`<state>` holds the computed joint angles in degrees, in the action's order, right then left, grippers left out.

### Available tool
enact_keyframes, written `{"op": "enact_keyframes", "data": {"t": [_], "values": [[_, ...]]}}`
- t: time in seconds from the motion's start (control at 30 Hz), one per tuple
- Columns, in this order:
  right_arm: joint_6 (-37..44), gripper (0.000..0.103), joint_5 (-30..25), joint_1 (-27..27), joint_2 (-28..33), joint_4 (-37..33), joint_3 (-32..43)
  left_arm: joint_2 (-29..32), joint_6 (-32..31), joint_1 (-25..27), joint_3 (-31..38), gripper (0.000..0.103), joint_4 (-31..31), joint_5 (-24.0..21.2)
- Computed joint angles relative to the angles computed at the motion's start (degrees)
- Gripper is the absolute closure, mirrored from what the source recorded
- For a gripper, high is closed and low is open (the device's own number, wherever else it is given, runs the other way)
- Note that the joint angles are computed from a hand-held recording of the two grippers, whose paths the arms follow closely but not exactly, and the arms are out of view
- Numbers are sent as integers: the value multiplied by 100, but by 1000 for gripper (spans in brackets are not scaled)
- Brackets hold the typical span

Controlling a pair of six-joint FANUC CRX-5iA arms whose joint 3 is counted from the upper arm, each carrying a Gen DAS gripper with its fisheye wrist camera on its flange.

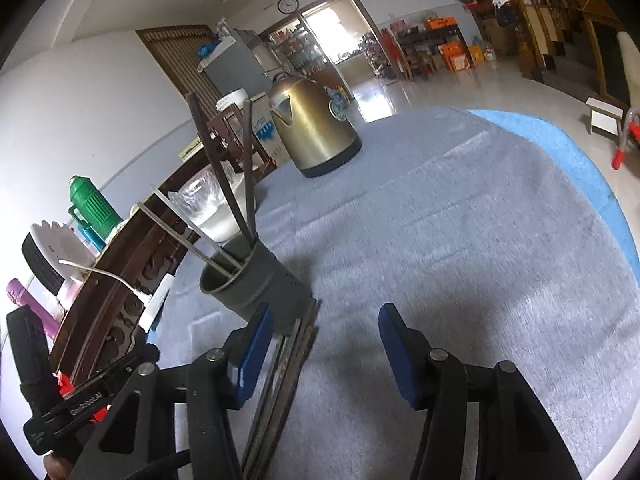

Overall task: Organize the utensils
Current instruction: 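Move both tools down to the dark chopsticks lying beside the cup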

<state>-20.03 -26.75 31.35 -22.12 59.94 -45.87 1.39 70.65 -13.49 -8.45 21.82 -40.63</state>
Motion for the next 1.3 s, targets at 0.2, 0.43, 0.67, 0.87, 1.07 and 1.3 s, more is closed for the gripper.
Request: {"op": "enact_keyframes", "data": {"t": [0.2,0.43,0.67,0.87,1.07,1.3], "values": [[538,61,-120,158,83,-563,165,53,9,29,-5,42,-112,-242],[982,62,-132,335,323,-1001,368,51,-56,95,-130,42,-73,-414],[943,62,-116,437,539,-991,394,47,-70,-20,-203,42,-269,-482],[-100,62,182,126,491,472,-147,21,-11,14,-288,41,-317,-480],[-489,62,546,-188,382,632,-361,93,61,-65,-212,41,-379,-444],[-580,62,827,-289,373,837,-445,263,152,-307,-4,41,-610,-549]]}}
